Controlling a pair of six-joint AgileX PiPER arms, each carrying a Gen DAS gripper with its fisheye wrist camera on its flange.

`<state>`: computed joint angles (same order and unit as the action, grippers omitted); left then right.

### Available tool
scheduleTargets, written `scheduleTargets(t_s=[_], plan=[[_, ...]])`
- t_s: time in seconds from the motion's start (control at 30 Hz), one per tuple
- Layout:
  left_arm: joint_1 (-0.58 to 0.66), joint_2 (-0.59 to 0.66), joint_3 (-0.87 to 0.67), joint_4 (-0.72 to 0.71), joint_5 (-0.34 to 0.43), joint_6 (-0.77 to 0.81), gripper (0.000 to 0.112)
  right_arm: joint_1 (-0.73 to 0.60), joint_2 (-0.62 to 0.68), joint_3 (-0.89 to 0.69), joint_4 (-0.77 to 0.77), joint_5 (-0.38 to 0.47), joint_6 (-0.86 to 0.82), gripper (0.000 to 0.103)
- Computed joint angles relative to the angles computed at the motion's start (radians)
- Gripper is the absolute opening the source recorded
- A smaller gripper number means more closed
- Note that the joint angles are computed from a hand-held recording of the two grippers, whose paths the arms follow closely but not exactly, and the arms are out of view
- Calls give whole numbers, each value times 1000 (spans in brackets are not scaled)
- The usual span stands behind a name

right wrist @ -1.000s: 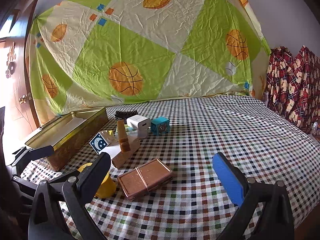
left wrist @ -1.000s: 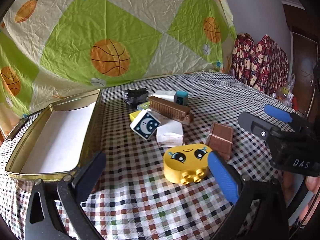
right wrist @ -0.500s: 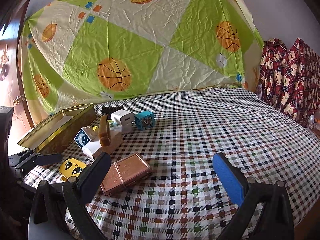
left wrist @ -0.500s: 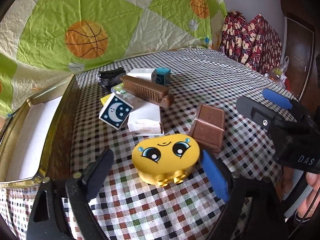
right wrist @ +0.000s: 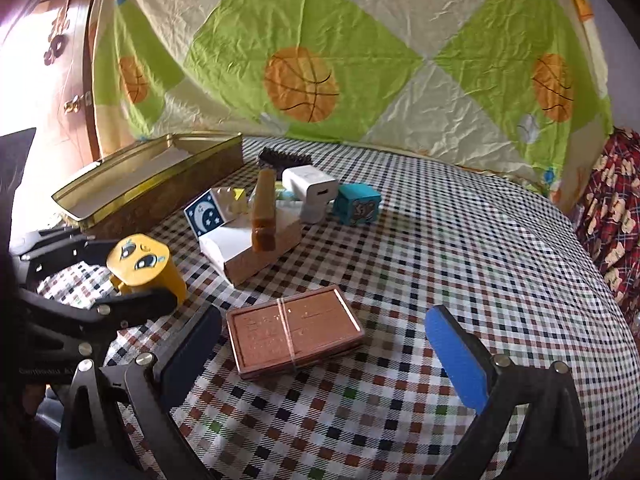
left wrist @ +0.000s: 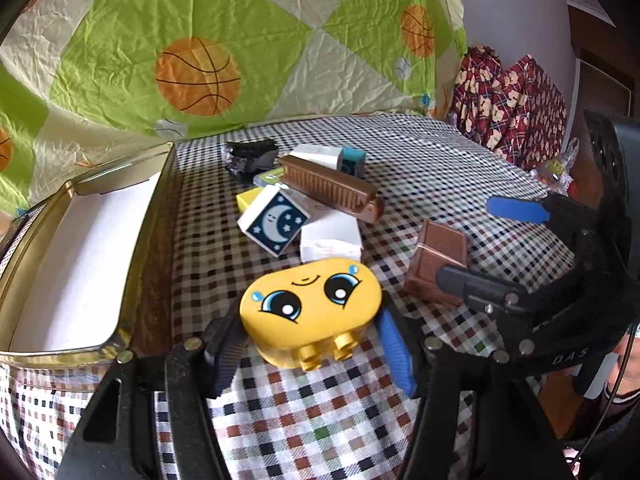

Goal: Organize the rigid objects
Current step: 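Close the left tool on the yellow smiley block while the right tool grasps the chocolate bar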

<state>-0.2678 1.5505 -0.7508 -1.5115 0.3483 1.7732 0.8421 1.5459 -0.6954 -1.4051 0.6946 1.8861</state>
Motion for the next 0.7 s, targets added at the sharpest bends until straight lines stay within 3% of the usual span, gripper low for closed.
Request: scheduleTargets(t_s=[0.13,0.33,0.5,0.6,0.7], plan=[[24,-13,0,-69,-11,73,61,-60,9,-40,56,-109,-122,102],[44,7,-24,-61,12,66,61,-153,23,-75,208,-259,-309,102],[39,2,-14,-106,4,115,61,-165,36,-91,287,-276,-396,99],[46,2,-11,-122,11,131,61,-180,49,-101,324,-296,-438,82],[43,-5,4,-182,4,192,61,-184,41,-92,324,-310,-440,82]])
